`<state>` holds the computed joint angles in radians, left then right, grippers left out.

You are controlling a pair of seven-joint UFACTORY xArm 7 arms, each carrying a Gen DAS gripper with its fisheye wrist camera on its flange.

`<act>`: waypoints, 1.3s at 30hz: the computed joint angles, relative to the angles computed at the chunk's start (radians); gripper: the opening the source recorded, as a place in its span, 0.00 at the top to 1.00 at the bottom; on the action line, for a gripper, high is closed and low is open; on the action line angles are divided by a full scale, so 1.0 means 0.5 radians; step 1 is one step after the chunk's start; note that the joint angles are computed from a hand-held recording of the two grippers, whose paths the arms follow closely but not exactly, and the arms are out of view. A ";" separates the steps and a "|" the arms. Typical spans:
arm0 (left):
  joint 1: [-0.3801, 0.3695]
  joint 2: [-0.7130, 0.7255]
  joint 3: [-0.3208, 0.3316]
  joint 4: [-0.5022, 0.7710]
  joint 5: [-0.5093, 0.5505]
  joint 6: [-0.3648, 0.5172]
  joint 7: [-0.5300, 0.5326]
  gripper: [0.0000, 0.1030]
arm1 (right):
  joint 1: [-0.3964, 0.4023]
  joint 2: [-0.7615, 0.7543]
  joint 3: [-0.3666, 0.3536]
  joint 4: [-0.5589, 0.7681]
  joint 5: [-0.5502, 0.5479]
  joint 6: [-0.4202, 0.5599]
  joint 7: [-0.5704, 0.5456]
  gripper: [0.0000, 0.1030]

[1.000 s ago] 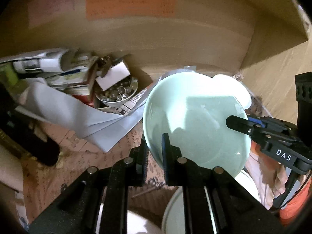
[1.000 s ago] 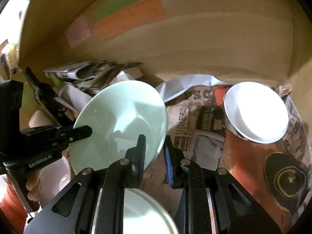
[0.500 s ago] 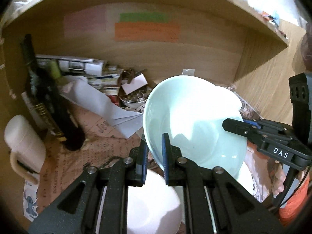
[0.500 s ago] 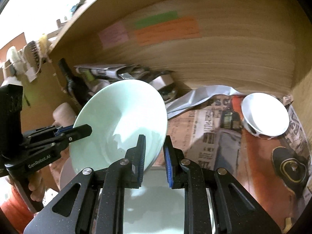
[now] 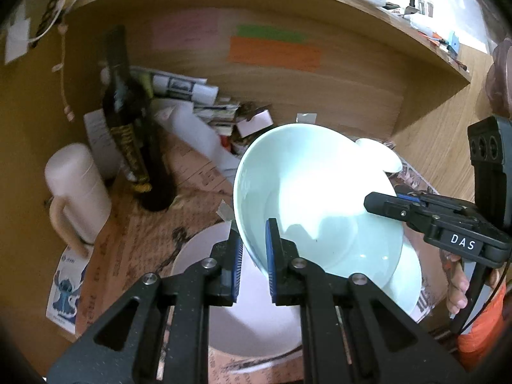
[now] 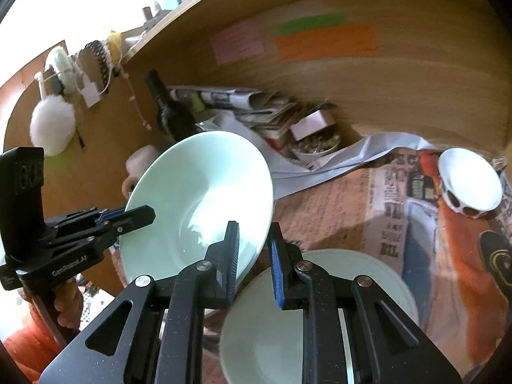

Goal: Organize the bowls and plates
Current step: 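Lower the mint green bowl toward the pale mauve bowl with both tools, then set the mint green bowl into the pale mauve bowl and open both tools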

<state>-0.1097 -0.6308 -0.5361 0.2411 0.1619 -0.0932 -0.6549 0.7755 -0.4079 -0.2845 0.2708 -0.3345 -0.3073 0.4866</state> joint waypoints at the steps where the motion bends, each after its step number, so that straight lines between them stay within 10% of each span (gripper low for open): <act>1: -0.020 -0.022 0.021 -0.027 -0.004 0.005 -0.002 0.88 | 0.019 0.016 -0.006 0.000 -0.004 -0.011 0.007 0.84; 26: -0.071 0.121 0.199 -0.204 -0.026 0.021 0.068 0.88 | 0.212 0.570 -0.289 0.338 -1.099 -0.055 1.020 0.83; 39: -0.130 0.189 0.296 -0.177 -0.024 0.035 0.139 0.80 | -0.246 0.558 0.267 0.333 -0.888 0.035 0.819 0.81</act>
<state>-0.1749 -0.5362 -0.3879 0.1527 0.1498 -0.0757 -0.5852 0.6526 -0.1289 -0.1511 0.4372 -0.7784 -0.2897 0.8959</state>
